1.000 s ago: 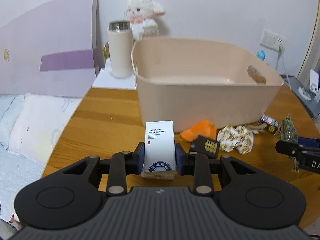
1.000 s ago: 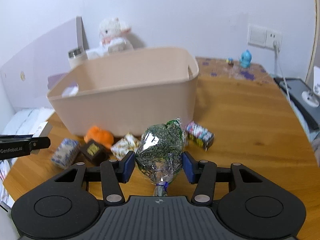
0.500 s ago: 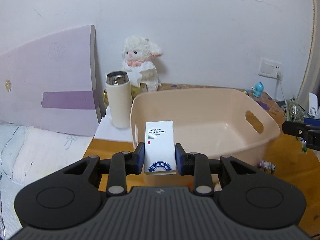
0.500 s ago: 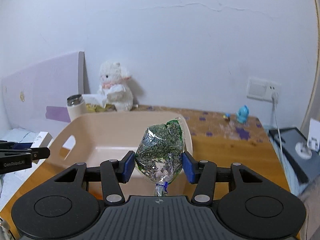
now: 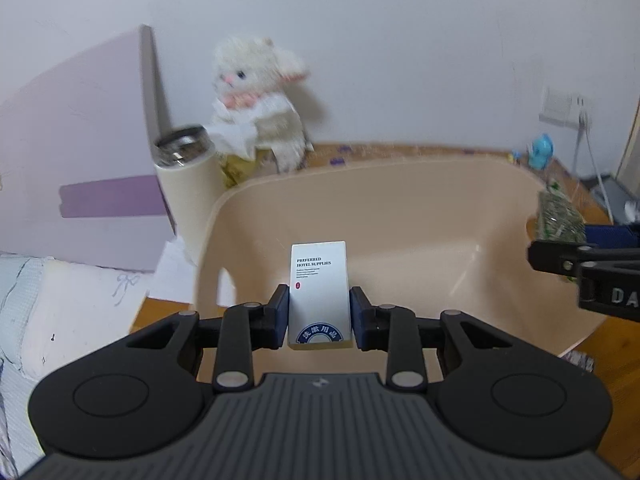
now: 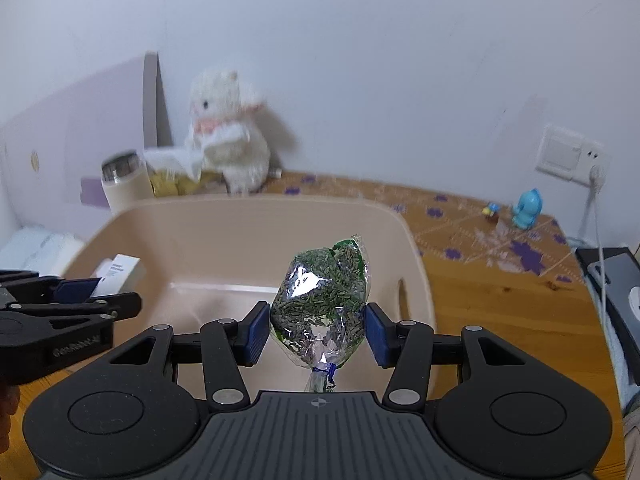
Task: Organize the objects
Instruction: 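Lift both items over the beige basket and open both grippers to drop them, then move both grippers back toward the remaining items on the table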
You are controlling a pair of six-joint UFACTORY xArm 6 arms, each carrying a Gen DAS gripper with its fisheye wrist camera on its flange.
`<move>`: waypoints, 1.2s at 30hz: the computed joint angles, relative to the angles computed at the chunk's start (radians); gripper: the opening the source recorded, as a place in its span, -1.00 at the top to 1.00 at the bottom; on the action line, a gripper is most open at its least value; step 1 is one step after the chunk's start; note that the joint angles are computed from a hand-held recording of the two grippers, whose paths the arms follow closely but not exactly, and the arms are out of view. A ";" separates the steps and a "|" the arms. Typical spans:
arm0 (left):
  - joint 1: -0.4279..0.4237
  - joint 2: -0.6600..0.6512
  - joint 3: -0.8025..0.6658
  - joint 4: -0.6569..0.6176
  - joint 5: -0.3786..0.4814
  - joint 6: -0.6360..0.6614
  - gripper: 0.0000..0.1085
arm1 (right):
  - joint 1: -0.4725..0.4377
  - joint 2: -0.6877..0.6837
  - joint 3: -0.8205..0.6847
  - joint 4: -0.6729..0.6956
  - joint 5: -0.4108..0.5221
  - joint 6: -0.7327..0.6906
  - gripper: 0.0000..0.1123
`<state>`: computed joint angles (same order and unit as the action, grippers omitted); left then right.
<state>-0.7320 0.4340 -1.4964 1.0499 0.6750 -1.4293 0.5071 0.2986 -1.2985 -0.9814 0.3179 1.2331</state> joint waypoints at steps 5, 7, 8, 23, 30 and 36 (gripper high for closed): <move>0.012 0.058 -0.042 -0.136 -0.016 0.124 0.37 | 0.011 0.032 -0.010 0.108 0.016 -0.098 0.03; 0.013 0.068 -0.049 -0.157 -0.018 0.136 0.36 | 0.011 0.026 -0.003 0.094 0.016 -0.080 -0.08; 0.013 0.067 -0.045 -0.158 -0.019 0.137 0.34 | 0.010 0.020 0.003 0.077 0.010 -0.060 -0.15; -0.058 -0.126 0.114 0.029 0.049 -0.062 -0.49 | 0.057 -0.219 0.170 -0.200 0.044 0.224 -0.83; -0.104 -0.230 0.226 0.061 0.079 -0.131 -0.57 | 0.117 -0.305 0.259 -0.203 0.106 0.244 -0.83; -0.140 -0.295 0.324 0.052 0.093 -0.169 -0.57 | 0.154 -0.352 0.342 -0.183 0.129 0.259 -0.83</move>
